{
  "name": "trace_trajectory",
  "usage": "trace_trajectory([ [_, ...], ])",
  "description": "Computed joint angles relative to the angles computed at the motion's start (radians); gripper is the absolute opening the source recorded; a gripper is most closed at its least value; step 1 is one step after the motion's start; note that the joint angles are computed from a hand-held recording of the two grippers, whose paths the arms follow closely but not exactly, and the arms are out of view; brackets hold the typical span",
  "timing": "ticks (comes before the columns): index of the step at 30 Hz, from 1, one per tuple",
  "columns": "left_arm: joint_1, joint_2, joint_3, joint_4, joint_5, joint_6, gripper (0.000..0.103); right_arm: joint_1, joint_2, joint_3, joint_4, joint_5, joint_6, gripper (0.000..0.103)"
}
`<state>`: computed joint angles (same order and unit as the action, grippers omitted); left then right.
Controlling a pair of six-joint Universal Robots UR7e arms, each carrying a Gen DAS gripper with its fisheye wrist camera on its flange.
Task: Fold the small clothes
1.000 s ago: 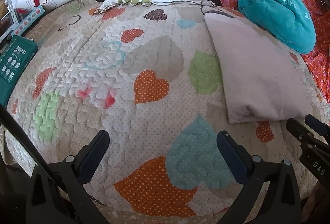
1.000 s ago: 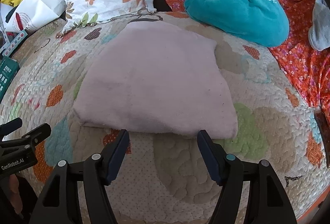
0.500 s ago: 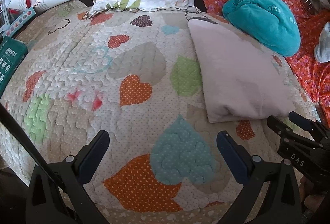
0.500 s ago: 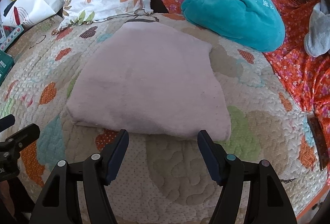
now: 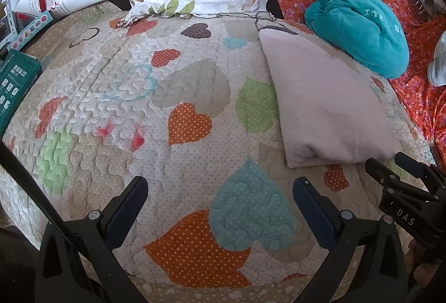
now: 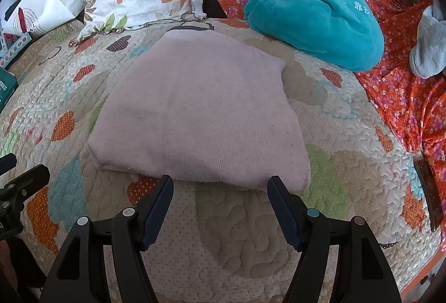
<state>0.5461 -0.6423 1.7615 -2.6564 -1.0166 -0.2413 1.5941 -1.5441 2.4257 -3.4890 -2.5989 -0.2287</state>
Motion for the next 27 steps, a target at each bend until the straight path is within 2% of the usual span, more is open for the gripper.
trace_trajectory([
  [9,0.005,0.003,-0.010,0.032,0.004,-0.014,0.103,0.004,-0.005,0.003,0.019,-0.001,0.020,0.076],
  [27,-0.003,-0.002,0.008,0.008,0.015,0.001,0.103,0.006,-0.005,0.005,0.034,-0.004,0.035,0.077],
])
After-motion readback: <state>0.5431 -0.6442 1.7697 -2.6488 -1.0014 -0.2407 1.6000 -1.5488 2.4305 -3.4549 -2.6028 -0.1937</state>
